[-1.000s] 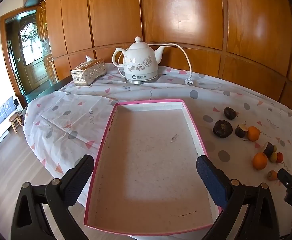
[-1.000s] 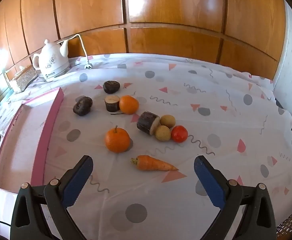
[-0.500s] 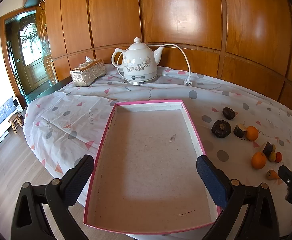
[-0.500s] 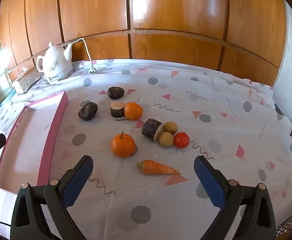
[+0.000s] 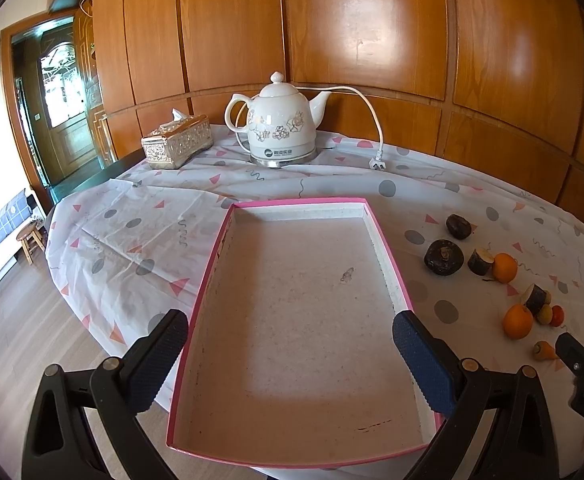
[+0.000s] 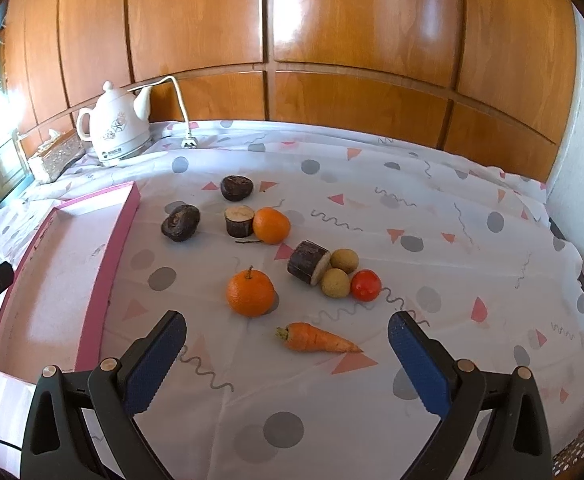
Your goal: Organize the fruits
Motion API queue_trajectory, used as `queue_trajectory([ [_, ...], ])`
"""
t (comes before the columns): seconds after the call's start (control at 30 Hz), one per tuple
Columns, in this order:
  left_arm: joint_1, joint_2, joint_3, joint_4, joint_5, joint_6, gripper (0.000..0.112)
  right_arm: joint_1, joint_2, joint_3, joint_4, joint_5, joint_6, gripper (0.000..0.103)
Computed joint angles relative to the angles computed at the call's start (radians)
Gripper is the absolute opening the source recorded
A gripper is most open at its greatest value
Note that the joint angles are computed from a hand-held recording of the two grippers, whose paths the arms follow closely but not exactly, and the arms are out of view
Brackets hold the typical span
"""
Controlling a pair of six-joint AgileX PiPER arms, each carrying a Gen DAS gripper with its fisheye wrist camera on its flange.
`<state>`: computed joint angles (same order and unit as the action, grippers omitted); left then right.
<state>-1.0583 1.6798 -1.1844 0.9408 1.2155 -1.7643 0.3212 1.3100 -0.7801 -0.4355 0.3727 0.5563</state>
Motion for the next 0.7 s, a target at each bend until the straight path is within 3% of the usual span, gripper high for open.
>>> queue_trajectory([
  [0.7,0.004,0.008,-0.018,-0.004,-0.005,0.005,0.103,0.013,-0.002,-0.012,-0.025,0.011,0.023,0.103],
])
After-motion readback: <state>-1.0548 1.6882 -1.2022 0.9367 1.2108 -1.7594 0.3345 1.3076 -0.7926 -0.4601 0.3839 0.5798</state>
